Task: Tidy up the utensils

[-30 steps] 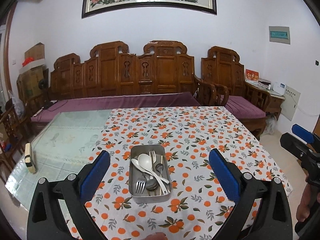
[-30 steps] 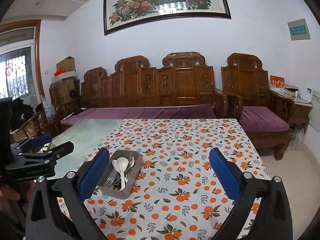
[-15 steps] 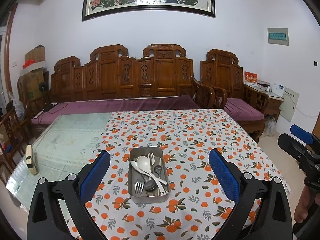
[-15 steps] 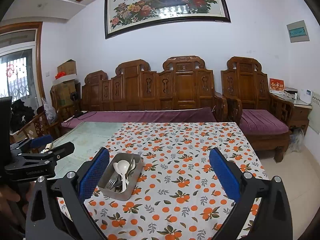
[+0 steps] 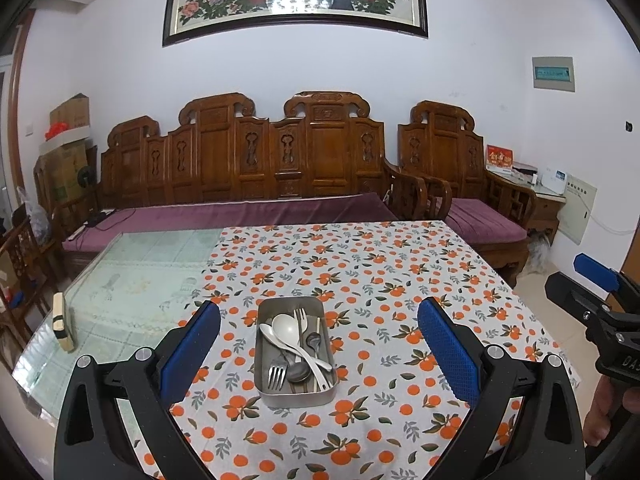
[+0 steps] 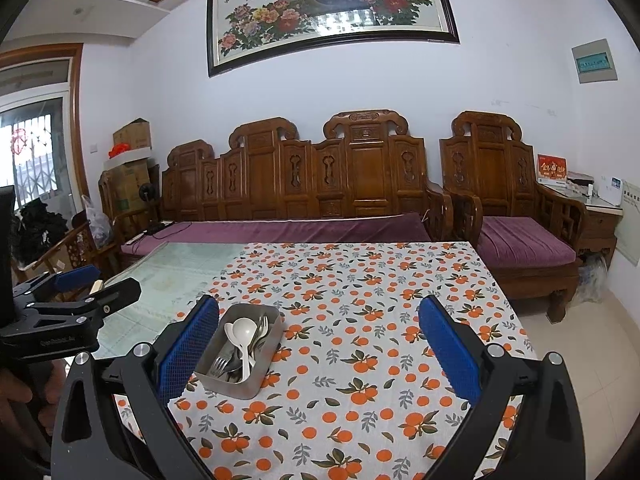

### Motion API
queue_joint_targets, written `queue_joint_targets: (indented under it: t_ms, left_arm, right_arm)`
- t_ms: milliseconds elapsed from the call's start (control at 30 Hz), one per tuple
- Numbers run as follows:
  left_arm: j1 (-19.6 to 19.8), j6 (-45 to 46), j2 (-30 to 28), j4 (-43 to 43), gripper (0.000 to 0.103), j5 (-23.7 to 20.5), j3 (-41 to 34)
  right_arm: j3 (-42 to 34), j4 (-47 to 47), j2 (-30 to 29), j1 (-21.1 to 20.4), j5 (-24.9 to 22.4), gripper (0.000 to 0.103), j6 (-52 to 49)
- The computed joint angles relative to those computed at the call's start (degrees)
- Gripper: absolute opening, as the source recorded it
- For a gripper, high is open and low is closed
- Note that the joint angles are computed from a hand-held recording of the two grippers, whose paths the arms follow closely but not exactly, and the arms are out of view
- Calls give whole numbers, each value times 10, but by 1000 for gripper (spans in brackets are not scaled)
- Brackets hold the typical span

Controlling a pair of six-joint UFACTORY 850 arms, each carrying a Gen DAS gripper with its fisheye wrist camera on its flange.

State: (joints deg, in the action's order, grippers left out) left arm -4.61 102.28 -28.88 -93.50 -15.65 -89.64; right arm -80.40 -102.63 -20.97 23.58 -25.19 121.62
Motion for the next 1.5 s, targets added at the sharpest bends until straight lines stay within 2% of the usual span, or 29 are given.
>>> queue_joint_targets:
  t_ms: [1500]
  left_arm:
    - [0,2,8,-2,95,1,5]
  right_arm:
    - [2,-13,-3,5,-3,100,17]
